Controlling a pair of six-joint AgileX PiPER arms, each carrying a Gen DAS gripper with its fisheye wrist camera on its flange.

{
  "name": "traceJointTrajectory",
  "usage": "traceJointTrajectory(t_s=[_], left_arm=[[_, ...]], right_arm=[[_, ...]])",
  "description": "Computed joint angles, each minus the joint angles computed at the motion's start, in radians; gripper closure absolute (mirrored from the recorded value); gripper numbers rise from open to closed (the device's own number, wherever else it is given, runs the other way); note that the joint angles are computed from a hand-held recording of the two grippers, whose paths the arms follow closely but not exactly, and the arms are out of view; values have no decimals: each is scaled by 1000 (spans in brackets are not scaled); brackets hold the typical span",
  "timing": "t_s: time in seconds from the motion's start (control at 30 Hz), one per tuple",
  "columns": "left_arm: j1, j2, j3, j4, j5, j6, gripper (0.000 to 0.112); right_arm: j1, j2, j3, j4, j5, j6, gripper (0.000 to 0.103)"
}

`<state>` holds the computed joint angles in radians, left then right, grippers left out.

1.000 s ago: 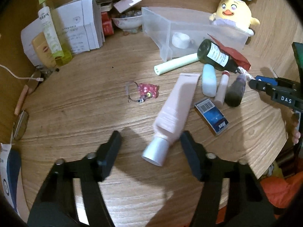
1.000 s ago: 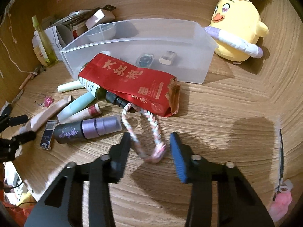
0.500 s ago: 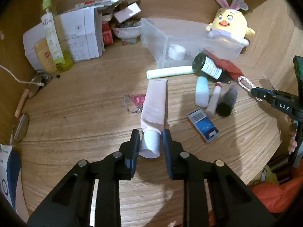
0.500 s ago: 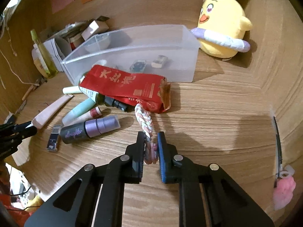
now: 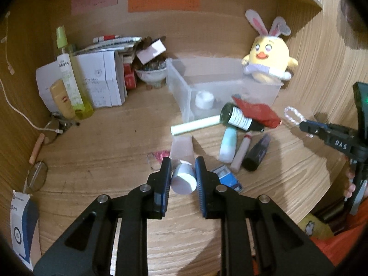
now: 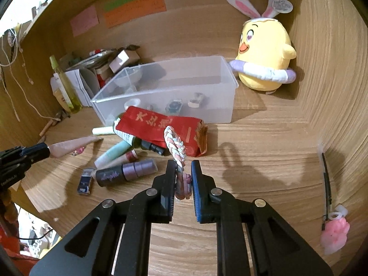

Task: Organize objects

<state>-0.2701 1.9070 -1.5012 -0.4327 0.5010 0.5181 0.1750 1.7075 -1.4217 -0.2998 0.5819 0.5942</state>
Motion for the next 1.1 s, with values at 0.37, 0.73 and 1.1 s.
traceJointTrajectory(t_s=[0.37,0.73,1.1], left_arm=[[-19,0,-82,-6,-2,-41,92],[-44,40,-236,71,12,-127,92],[-65,91,-407,21,65,-106,92]], right_arm=[[-14,-3,-22,38,-56,-34,91],[-18,28,-106,68,-79,-110,91],[-24,56,-205,70,-77,-150,91]])
